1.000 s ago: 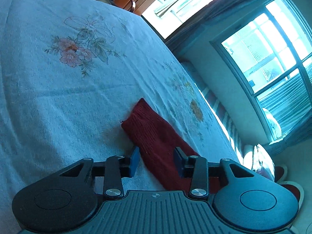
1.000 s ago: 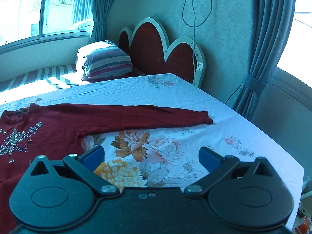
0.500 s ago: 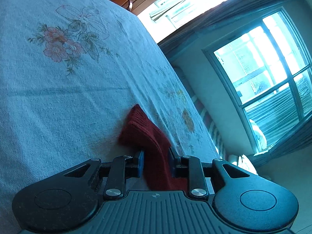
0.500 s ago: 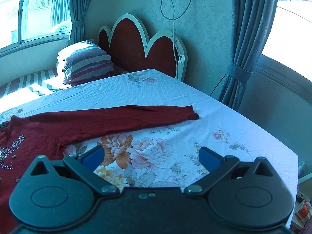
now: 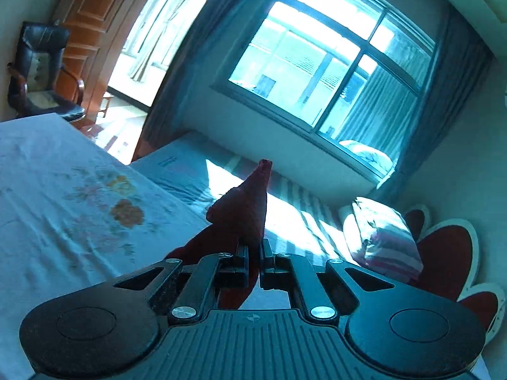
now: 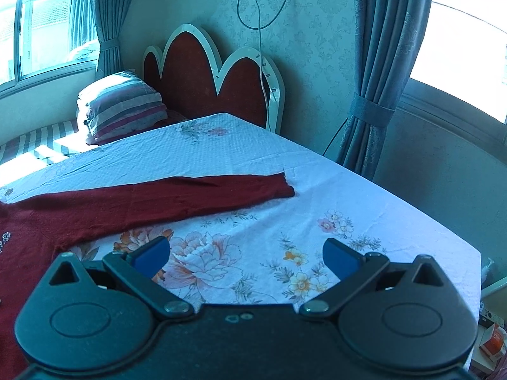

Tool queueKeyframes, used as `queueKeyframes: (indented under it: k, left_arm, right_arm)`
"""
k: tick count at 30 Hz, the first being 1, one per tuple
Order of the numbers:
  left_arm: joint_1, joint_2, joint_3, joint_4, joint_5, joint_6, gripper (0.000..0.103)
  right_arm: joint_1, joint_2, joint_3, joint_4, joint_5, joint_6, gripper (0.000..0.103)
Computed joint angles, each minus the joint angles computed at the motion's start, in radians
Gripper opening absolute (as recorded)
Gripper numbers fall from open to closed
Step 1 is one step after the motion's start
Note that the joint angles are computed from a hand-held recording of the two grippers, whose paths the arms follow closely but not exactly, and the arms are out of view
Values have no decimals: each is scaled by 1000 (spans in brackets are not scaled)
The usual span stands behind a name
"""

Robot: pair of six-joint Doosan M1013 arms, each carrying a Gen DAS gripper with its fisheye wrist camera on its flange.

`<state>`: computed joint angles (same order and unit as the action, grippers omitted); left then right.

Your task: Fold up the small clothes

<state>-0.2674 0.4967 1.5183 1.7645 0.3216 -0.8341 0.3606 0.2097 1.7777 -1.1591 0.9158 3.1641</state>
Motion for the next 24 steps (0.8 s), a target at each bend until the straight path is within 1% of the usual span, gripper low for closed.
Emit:
queueKeyframes:
  k: [2, 6, 7, 9, 11, 13, 15, 18, 20, 22, 24]
  left_arm:
    - [-54, 31, -77, -154, 14, 212, 5]
    - [-150, 114, -222, -427, 30, 548, 5]
    - [-166, 139, -262, -495, 36, 635, 5]
    - [-206, 199, -360, -690, 59, 872, 5]
    - [-233, 252, -440, -846, 85, 1052, 5]
    - [-263, 303, -520, -975, 142, 1215, 5]
    - [-288, 334, -565, -1033, 190, 1296, 5]
    - [-312, 358, -596, -1060, 222, 1342, 5]
    - [-321, 364, -603, -1062, 230, 1359, 5]
    - [-327, 371, -616, -1075, 243, 1403, 5]
    - [-334, 401, -668, -1129, 273, 1478, 5]
  right_arm:
    - [-23, -8, 12, -2, -35, 8, 103]
    - [-83, -15, 31, 4, -122, -6, 103]
    - [-96, -15, 34, 9, -140, -15, 103]
    - [-127, -17, 43, 11, -187, -31, 103]
    - [-153, -17, 50, 23, -221, -54, 103]
    - [-179, -16, 57, 41, -249, -80, 103]
    - [-202, -17, 62, 61, -269, -104, 103]
    - [-234, -21, 75, 79, -289, -133, 103]
    - [-253, -24, 83, 87, -294, -145, 103]
    - [-269, -25, 89, 103, -299, -157, 103]
    - [-281, -24, 93, 115, -305, -165, 103]
